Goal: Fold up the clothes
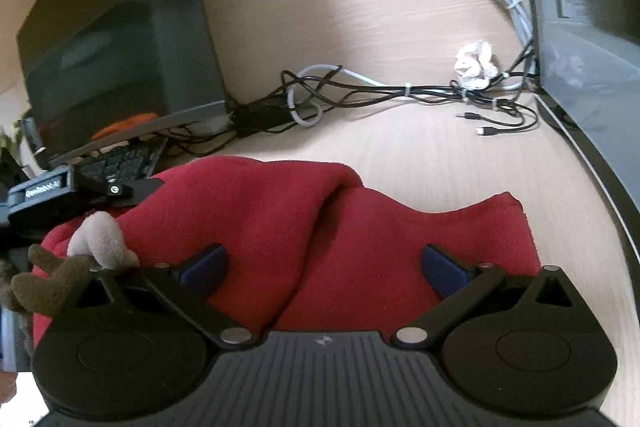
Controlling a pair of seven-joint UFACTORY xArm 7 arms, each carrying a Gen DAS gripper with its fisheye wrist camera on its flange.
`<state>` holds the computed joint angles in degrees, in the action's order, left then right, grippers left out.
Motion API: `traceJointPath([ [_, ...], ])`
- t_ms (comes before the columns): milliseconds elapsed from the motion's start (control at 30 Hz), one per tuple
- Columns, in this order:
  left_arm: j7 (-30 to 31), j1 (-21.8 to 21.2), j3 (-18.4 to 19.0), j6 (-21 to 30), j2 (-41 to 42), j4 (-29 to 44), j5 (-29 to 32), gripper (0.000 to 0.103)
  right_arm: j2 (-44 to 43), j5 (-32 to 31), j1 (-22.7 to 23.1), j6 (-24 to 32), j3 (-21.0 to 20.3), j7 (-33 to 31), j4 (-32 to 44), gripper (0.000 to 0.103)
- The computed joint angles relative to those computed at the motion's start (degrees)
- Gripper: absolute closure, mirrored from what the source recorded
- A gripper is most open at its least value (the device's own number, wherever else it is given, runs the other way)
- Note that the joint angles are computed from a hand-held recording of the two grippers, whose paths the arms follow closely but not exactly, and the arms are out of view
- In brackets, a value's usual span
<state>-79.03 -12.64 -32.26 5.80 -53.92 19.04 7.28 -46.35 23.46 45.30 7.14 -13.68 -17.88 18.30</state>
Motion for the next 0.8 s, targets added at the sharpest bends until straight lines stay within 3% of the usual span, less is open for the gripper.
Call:
traceJointPath([
  [67,-1.49,1.68,-2.28,2.09,-0.94,0.89,0.23,0.015,-0.46,0.35,1.95,1.05,-2.77,-1.9,0.52,0.0],
  [133,-2.17,2.89,-3.83,4.43,-1.07,2.19,1.15,0.015,-0.22,0.56,1.83,1.56,-2.62,-2.7,0.83,0.0],
  [400,-3.91,4.14,-5.68,11.95,-0.45,5.96,4.45,0.01,-2.38,3.03,3.49,2.89,-5.05,-6.38,0.41,0.0],
  [567,-4.35,3.01,-4.71,14.75,0.49,7.13,5.96,0.009,-1.5,2.16,-0.25,10.29,-2.84,-9.35,3.83,0.0],
  [667,-7.51,0.88,-3.81,18.54,-3.24,7.14,4.39,0.01,-5.87,-1.63,-7.72,11.67,4.28,-9.89,2.59,0.0],
  [800,-15.48,-1.91,-5.95,21.22,-10.32,7.93,1.43,0.007,-18.49,-1.35,-7.4,18.07,2.51,-15.16,1.13,0.0],
])
